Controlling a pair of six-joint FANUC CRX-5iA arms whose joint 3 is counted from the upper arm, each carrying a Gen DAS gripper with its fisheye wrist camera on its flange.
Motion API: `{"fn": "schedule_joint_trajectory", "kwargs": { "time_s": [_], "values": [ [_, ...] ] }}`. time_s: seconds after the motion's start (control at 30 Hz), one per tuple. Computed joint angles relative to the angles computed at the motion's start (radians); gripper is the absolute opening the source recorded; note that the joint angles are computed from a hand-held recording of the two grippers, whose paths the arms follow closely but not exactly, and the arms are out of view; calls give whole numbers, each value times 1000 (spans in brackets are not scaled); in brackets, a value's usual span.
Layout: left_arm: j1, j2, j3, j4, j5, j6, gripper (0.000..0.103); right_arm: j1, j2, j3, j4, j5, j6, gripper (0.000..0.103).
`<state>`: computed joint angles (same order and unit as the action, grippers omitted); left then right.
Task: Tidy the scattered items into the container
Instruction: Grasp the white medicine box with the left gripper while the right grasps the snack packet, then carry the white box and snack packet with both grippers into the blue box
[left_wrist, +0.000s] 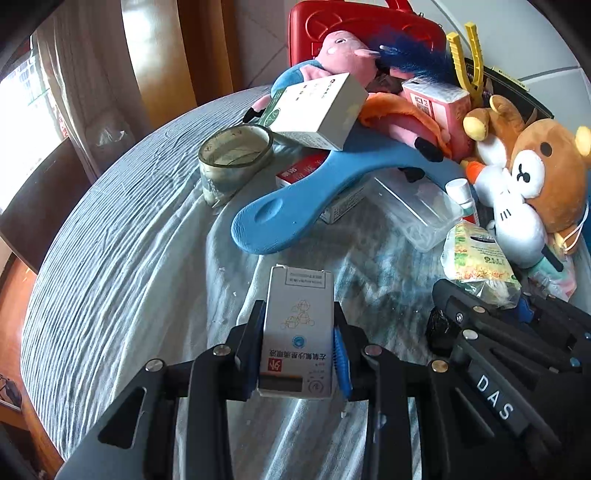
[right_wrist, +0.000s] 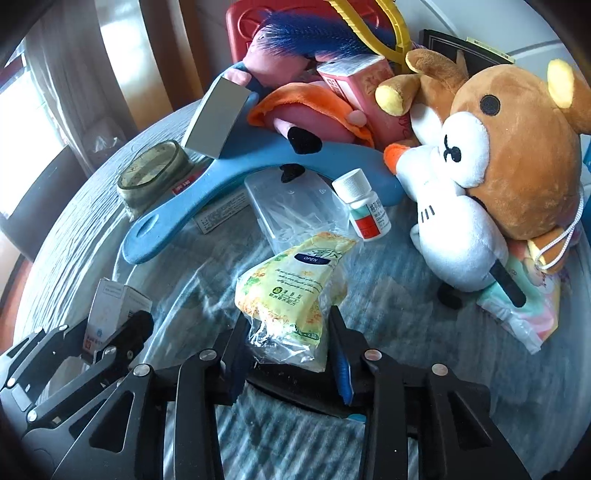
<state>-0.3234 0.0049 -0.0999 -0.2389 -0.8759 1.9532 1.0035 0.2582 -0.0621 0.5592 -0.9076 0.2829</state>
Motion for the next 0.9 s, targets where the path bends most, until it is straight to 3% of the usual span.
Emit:
{"fn": "schedule_joint_trajectory", "kwargs": {
  "time_s": [0.07,0.47,0.63,0.9],
  "values": [
    [-6,-6,5,-9,-3,7,32,1,-14,-9,1,8,2,31],
    [-44,-44,31,8,-4,-10,32,35,-118,-80,111,-40,-94,30],
    [-38,-81,38,73,24,-97,32,64,-156,-68,177,-138,-148,30],
    [-31,-163,29,249,81,-317,32,171,-196,-13,310,-404,-286,30]
  ]
}}
